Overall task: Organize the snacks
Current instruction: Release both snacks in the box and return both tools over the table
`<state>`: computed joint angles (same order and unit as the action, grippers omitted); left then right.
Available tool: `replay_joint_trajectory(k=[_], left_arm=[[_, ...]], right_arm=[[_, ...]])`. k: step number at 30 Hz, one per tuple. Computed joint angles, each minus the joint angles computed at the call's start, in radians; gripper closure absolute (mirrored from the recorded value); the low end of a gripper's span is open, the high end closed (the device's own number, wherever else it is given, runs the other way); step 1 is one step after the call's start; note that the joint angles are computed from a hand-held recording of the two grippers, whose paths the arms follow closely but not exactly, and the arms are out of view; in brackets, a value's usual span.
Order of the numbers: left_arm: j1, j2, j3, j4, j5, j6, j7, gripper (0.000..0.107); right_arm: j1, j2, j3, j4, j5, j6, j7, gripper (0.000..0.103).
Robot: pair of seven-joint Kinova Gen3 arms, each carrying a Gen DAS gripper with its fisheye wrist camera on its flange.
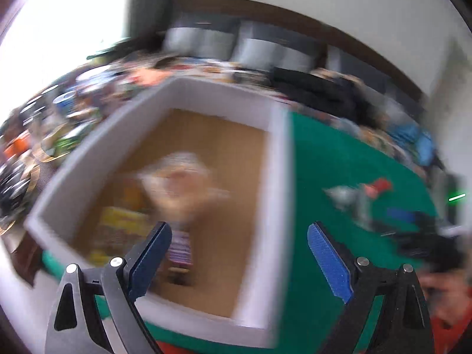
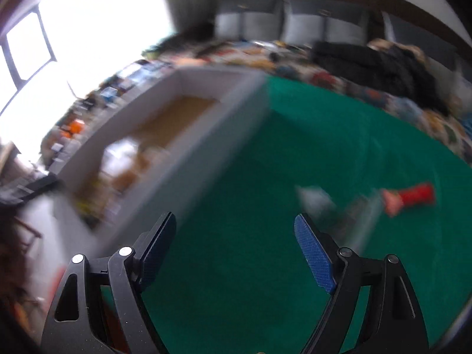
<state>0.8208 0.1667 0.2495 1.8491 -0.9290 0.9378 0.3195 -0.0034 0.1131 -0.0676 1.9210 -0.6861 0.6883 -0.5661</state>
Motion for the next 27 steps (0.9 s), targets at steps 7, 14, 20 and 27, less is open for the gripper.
replay_joint_trajectory(k=[7, 14, 20, 27], left_arm=[[0.077, 0.322, -0.011, -0.312, 0.052, -0.122, -0.265, 0.005], [0.132, 0.605, -0.062, -0.635, 0.148, -0.029, -0.447, 0.005], [0.176, 0.691, -0.223, -0.779, 0.303, 0.012, -0.575, 0.005], [0.249, 0.719, -0.384, -0.761, 0.372, -0.048, -0.584, 0.005]], right_arm=[[0.317, 0.068, -0.011, 0.21, -0.067, -0.248, 0.285, 0.018], [0.583, 0.177, -0.099, 0.197, -0.271, -0.296, 0.569, 0.018], [0.64, 0.234, -0.141, 0.155, -0.356, -0.275, 0.636, 0.01], [0.659, 0.202, -0.145, 0.186, -0.373, -0.259, 0.66, 0.009]])
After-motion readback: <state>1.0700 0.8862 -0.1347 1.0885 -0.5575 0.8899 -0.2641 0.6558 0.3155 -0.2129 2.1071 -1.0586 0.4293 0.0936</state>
